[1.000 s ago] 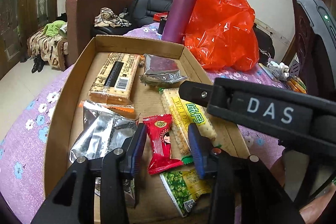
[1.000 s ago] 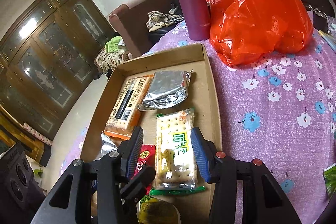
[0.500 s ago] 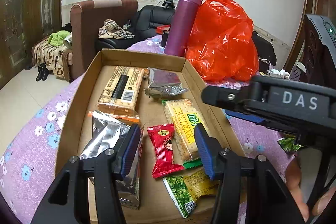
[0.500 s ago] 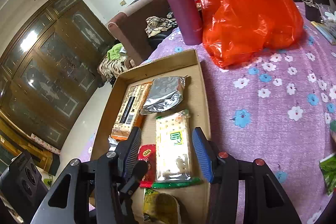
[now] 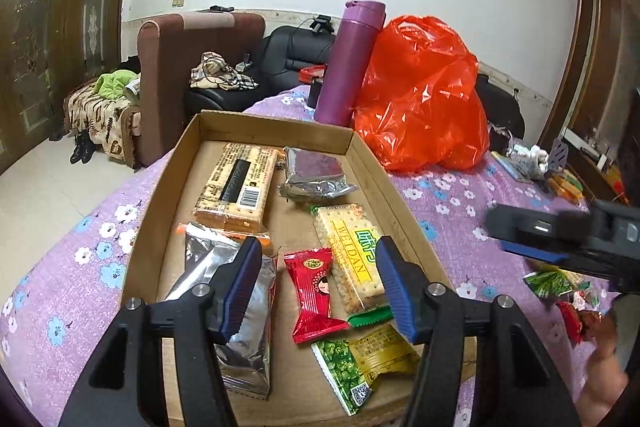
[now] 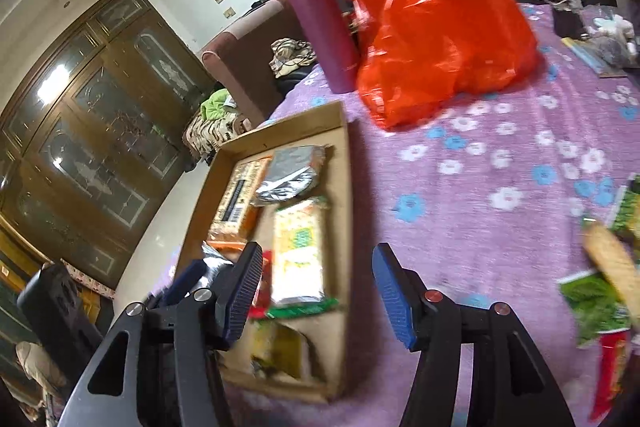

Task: Organize snacks
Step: 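Grasp a cracker pack with the right tool while the left grasps a green pea pouch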

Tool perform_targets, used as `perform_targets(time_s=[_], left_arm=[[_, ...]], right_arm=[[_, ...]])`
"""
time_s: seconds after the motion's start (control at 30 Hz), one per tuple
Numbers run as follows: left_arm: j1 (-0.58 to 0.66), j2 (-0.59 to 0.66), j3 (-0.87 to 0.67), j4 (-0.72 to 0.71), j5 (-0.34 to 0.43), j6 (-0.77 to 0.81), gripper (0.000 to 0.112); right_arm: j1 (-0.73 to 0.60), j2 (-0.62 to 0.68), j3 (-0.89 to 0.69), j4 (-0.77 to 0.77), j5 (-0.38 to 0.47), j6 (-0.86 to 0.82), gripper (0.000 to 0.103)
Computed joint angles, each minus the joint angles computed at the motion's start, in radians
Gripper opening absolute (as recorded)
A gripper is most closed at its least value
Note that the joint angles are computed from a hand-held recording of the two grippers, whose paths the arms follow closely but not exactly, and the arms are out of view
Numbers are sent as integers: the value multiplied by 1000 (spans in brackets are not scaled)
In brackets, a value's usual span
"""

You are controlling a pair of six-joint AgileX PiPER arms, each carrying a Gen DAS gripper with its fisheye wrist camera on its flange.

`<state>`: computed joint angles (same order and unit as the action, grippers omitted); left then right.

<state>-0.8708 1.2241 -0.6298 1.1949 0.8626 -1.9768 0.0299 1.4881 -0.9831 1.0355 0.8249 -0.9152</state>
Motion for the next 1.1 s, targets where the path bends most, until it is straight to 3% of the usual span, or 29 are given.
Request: perform_targets(time_s=[0.23, 0.33, 0.5, 0.63, 0.73, 0.83, 0.97, 1.1], left_arm=[[-67, -4, 8, 53, 81, -55, 60], [-87, 8, -3, 58, 104, -48, 60], [-151, 50, -48, 51, 189, -32, 60], [-151, 46, -90, 21, 139, 28, 62], [-155, 54, -123, -7, 95, 90, 66], [-173, 68, -149, -24, 62, 130, 66], [-207, 102, -169, -16, 76, 131, 68], [-190, 115, -177, -39, 20, 152, 68]], right_arm=[[-413, 24, -19, 59, 178, -183, 65], [-503, 87, -43, 81, 168, -197, 66], [-495, 176, -120, -13, 144, -82, 66], [-482, 224, -145, -50, 180, -33, 66], [-437, 187, -101, -80, 152, -46, 68], [-442, 195, -101, -18, 287, -130, 68], [-402, 130, -51, -53, 153, -150, 68], [-374, 137, -43, -87, 67, -123, 68]])
